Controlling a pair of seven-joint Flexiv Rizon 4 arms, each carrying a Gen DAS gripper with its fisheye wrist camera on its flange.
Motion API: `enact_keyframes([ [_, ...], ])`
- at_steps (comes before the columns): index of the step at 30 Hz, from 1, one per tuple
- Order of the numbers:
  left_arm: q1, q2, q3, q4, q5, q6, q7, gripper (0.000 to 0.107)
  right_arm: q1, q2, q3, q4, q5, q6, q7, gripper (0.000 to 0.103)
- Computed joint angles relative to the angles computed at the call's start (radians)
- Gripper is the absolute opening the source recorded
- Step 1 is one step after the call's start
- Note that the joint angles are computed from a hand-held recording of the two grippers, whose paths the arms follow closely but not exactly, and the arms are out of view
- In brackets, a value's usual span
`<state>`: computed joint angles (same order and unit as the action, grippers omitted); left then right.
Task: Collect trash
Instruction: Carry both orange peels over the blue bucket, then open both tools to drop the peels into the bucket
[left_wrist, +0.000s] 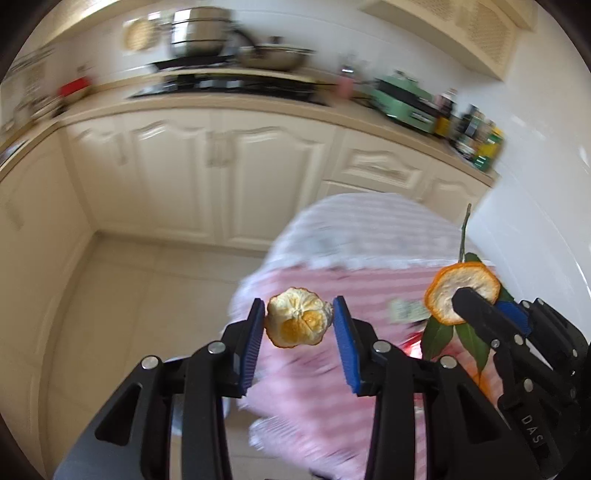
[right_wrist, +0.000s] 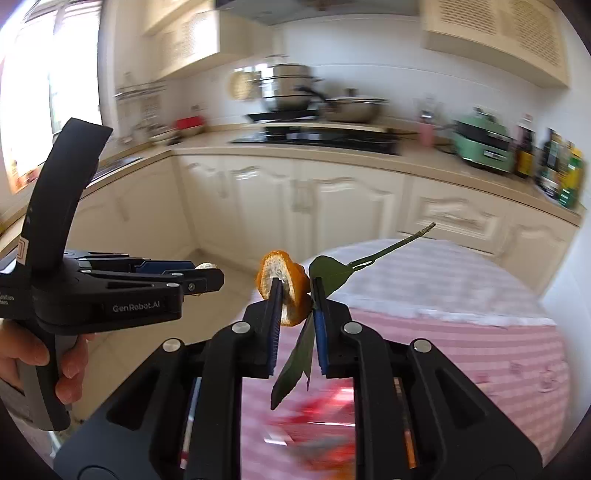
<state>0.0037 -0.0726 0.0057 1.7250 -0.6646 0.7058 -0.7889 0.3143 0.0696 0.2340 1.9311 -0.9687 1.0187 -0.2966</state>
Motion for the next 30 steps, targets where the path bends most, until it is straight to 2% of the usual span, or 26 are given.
enact_keyframes([
  [7, 0.139, -0.024, 0.091, 0.038, 0.006, -0.016, 0.014, 0.037, 0.178, -0.260, -0.004, -0.192, 0.069, 0.022, -0.077, 0.017],
  [13, 0.225, -0.091, 0.107, 0.056, 0.041, 0.015, -0.010, 0.037, 0.276, -0.437, -0.006, -0.325, 0.260, 0.013, -0.235, 0.017],
  [21, 0.274, -0.210, 0.077, 0.047, 0.066, -0.017, -0.052, 0.037, 0.316, -0.597, -0.016, -0.441, 0.515, -0.042, -0.385, 0.017],
  [30, 0.290, -0.317, 0.048, -0.008, 0.102, -0.035, -0.116, 0.037, 0.322, -0.722, -0.054, -0.577, 0.656, -0.071, -0.485, 0.018],
])
